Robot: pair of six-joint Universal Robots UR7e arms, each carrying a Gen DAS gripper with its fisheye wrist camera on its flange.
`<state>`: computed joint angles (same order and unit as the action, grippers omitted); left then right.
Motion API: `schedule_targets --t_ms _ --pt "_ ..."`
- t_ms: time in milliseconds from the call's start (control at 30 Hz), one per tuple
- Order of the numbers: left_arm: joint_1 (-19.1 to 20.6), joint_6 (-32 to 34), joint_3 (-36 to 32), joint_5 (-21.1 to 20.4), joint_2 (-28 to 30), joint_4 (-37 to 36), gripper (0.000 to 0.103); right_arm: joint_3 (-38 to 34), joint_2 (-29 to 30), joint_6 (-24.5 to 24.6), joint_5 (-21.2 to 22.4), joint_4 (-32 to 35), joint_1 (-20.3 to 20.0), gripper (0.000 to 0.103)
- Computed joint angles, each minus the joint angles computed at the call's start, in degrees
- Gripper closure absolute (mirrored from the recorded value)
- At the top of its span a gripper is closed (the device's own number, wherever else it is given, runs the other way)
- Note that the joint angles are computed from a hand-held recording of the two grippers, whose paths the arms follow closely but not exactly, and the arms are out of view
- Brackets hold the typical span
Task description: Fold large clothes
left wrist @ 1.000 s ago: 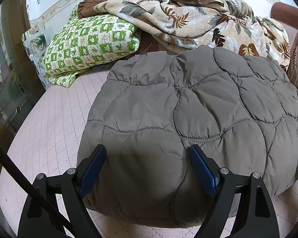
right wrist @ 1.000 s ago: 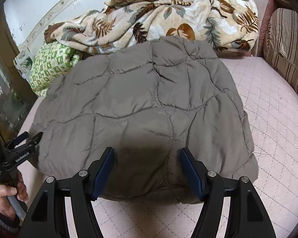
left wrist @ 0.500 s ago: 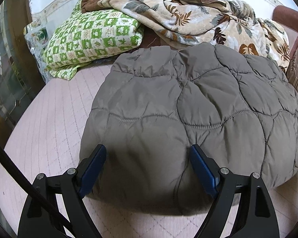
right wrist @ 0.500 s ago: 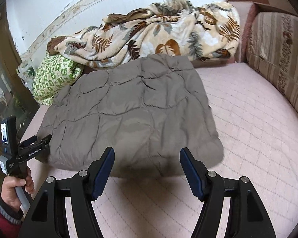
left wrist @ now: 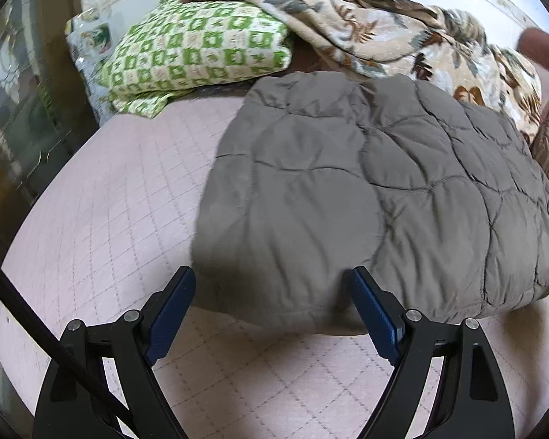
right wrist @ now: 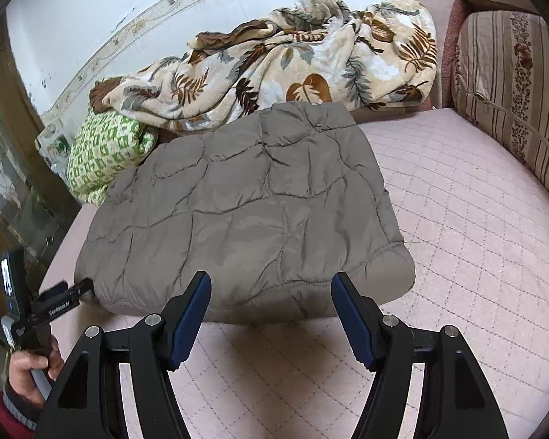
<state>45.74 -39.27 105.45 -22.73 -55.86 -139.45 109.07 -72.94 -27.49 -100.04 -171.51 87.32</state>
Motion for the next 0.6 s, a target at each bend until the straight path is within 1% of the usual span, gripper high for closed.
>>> schedule_targets --t_ms 100,200,267,333,367,400,433,467,500,567,600 --pt "0.59 -1.73 0.56 0.22 -1.36 0.37 0.018 -0.37 -0.2 1.62 0.53 -0.4 -0.55 0.031" --pt "1.62 -3.01 0.26 -1.26 -2.01 0.87 0.018 -1.37 0.43 3.24 -0.89 -1.21 -1.1 0.031" --pt "1.99 -4.54 -0.26 -1.17 -1.82 1.49 0.018 -2.71 1.11 5.23 -0.75 0.45 -1.82 0.031" --pt "1.43 -4.24 -0.29 0.13 -1.18 0.64 0.018 -3.68 1.7 6.99 -0.31 2.57 -2.25 0.031" --pt "0.91 -3.05 -0.35 1.51 -0.52 -0.21 0.018 -3.92 1.91 7.28 -0.23 2.95 -2.22 0.031" --pt "-0.09 -0.59 -0.27 3.92 0.66 -2.02 0.018 -4.02 2.3 6.99 -0.21 3.06 -1.81 0.031" --pt "-0.93 2.91 -0.01 5.55 1.8 -5.22 0.018 -4.08 2.54 6.41 -0.29 2.98 -1.55 0.031" --pt "-1.65 7.2 0.16 6.64 3.07 -9.38 0.018 -3.92 3.1 4.82 -0.89 2.32 -0.64 0.031" --pt "-2.11 10.55 0.17 7.12 3.98 -12.46 0.018 -3.67 3.45 3.58 -1.42 1.72 -0.07 0.031" --pt "-3.14 19.26 -0.01 7.19 6.56 -19.78 0.018 -3.43 4.67 0.88 -2.95 0.6 1.4 0.031" --pt "-3.36 21.09 -0.2 7.19 7.24 -20.96 0.018 -3.32 5.33 -0.44 -3.58 0.17 2.15 0.031"
